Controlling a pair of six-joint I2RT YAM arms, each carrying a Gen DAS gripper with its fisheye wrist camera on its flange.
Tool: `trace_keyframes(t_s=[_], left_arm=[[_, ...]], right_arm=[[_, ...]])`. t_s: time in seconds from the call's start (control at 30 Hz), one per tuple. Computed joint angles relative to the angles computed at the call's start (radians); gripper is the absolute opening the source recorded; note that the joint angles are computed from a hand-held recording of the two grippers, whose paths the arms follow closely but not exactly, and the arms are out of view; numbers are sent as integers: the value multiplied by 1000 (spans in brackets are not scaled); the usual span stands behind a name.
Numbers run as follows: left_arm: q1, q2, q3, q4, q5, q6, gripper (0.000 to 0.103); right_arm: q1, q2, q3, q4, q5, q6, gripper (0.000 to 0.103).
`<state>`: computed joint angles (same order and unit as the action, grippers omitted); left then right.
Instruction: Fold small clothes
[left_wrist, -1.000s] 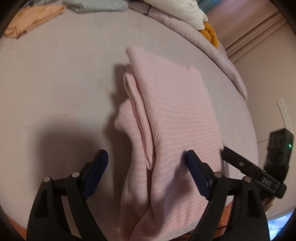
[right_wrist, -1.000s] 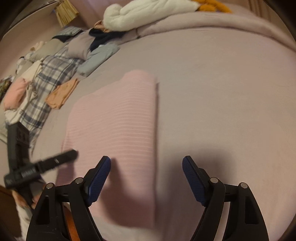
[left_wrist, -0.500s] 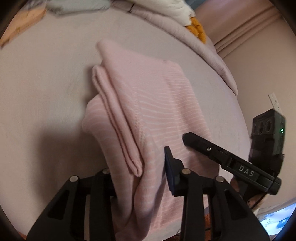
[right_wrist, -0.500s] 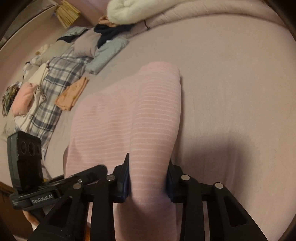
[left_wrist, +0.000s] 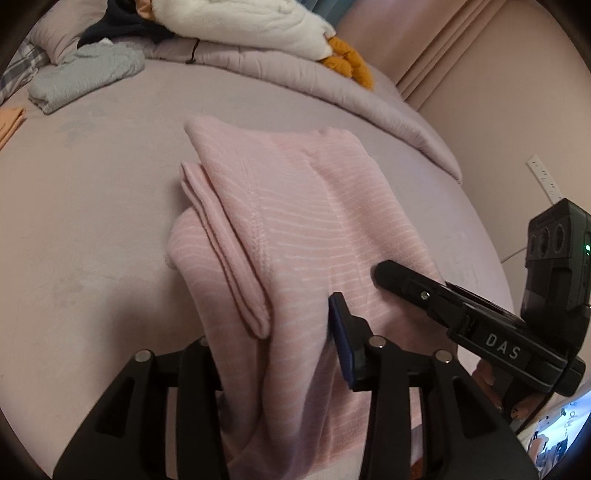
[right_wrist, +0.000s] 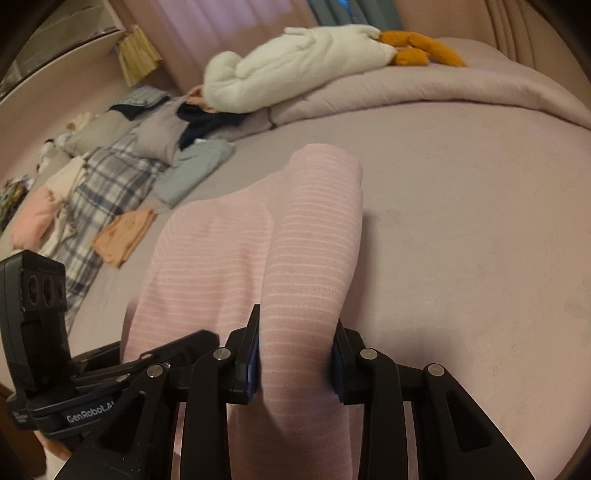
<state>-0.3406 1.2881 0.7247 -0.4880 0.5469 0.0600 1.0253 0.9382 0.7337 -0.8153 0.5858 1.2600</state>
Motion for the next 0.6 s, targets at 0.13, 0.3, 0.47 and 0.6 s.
trace_keyframes(t_s=[0.13,0.3,0.47,0.6], left_arm=[[-8,38,25,2,-10,-4,68],[22,-53,30,-54,-32,25,96],[84,-202,61,-168,-38,65,102],[158,-295,77,-255,20,90,102]], right_arm=[[-19,25,13,-53,-10,21,41],[44,38,57,-166,48,130,60],[171,67,146,-329,175,257,77],[301,190,281,-606,272,480,82]])
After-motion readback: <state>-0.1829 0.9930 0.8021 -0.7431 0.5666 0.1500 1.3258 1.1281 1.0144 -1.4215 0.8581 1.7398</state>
